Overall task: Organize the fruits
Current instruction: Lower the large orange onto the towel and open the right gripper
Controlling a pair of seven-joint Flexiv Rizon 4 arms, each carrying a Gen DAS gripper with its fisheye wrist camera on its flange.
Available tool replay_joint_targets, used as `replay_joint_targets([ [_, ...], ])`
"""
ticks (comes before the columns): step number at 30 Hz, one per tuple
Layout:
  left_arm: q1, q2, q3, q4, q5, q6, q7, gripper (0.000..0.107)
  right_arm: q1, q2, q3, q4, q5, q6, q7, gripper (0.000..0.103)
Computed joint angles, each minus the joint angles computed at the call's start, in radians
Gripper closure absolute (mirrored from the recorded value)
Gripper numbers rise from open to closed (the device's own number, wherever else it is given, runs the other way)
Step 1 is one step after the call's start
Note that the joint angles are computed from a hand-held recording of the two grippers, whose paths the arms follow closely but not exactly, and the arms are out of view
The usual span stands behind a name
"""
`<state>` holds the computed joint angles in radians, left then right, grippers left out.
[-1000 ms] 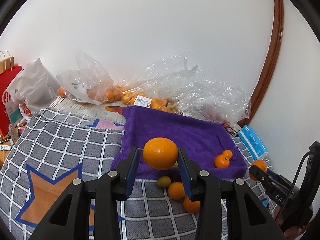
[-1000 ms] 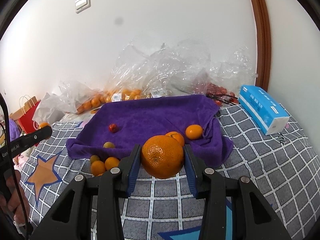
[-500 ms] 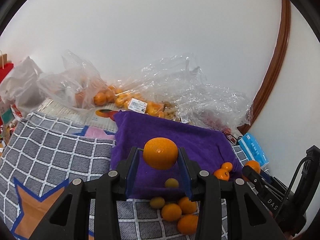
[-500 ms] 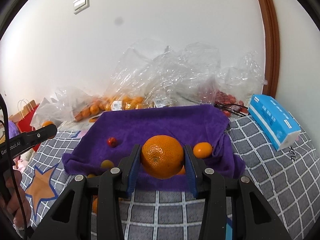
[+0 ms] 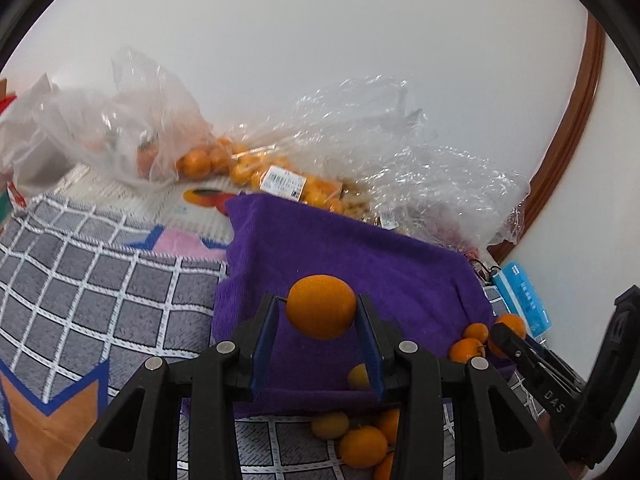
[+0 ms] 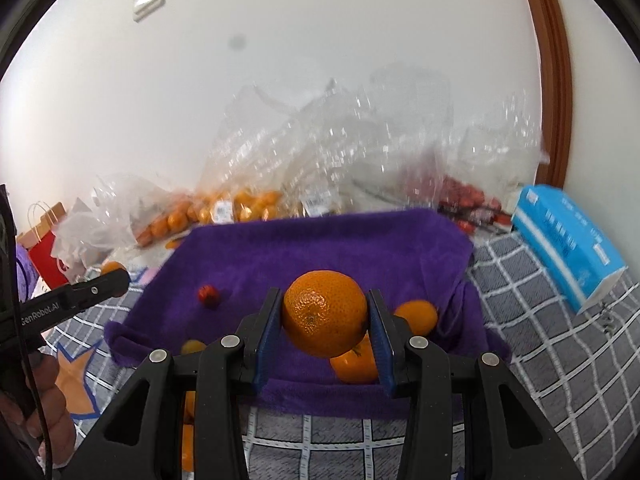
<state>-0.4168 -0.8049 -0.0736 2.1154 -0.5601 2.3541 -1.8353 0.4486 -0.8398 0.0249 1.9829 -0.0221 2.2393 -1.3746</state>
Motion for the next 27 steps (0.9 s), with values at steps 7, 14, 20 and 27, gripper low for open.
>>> replay_joint_targets([
  [7,0.013,-0.02,-0.006,-0.013,0.018,-0.022,-0.01,0.07,0.031,-0.019,-0.041,-0.021,0.051,-0.019,-0.009,0.061],
  [14,0.015,-0.033,-0.007,-0.034,0.046,-0.064,-0.011,0.07,0.038,-0.032,-0.054,-0.031,0.057,-0.042,-0.023,0.061],
  [20,-0.034,-0.041,0.022,-0.055,-0.006,-0.095,0.036,0.07,0.048,-0.039,-0.055,-0.029,0.067,-0.026,-0.049,0.061],
  [27,-0.025,-0.047,0.017,-0.067,-0.011,-0.134,0.03,0.07,0.075,-0.044,-0.071,-0.029,0.087,-0.025,-0.08,0.061],
])
